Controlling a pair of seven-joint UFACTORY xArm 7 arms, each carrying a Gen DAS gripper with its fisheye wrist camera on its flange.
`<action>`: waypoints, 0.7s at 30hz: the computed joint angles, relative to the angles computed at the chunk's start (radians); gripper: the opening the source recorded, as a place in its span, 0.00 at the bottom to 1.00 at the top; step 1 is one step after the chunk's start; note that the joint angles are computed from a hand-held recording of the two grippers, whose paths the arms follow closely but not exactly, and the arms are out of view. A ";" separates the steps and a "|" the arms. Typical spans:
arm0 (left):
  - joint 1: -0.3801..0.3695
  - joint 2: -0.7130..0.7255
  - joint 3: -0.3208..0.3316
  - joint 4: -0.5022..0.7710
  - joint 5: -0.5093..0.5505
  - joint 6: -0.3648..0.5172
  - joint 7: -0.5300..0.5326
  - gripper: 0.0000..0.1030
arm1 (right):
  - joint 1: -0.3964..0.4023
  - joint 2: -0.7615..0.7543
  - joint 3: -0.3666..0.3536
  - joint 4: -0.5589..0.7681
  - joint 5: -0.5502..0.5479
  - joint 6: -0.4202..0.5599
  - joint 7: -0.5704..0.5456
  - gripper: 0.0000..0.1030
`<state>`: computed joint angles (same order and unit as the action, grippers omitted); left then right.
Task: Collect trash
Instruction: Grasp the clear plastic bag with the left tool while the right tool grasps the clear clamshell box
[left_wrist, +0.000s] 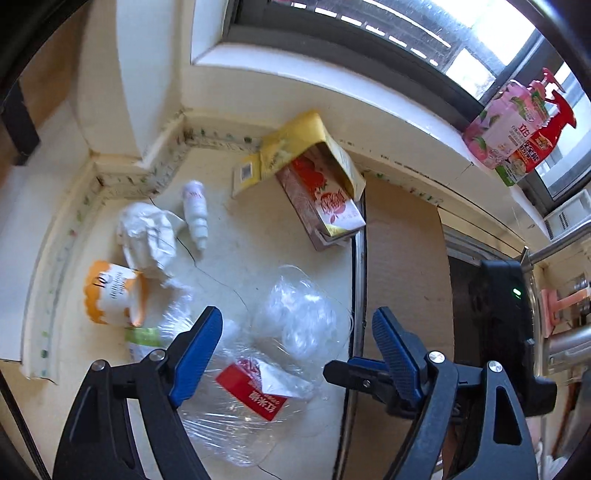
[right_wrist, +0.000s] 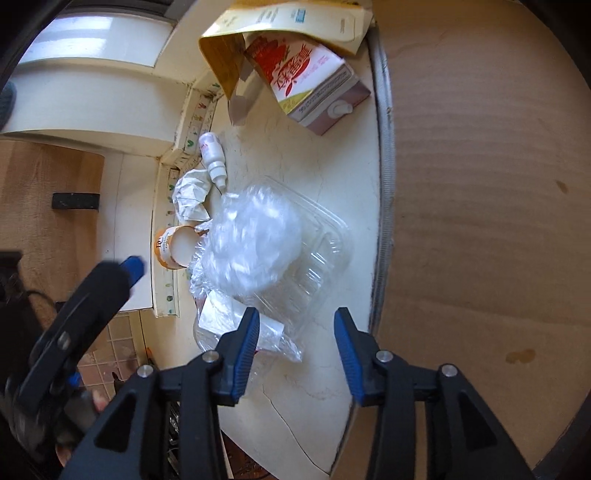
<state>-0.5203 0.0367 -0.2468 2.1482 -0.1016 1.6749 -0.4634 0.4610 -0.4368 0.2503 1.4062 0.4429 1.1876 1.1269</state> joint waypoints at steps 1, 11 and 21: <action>0.003 0.009 0.002 -0.002 -0.017 0.005 -0.007 0.79 | 0.001 -0.006 -0.002 0.000 -0.001 0.005 -0.003 0.41; -0.020 0.105 0.001 0.039 -0.057 0.070 -0.020 0.79 | 0.012 -0.045 0.007 -0.024 0.007 0.027 -0.034 0.41; -0.044 0.106 0.014 -0.030 -0.085 0.042 -0.039 0.49 | 0.011 -0.061 0.008 -0.023 0.014 0.054 -0.034 0.41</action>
<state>-0.5645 0.1426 -0.2329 2.1180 -0.1867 1.7165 -0.5019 0.4720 -0.4977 0.2583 1.3830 0.4571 1.2419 1.0932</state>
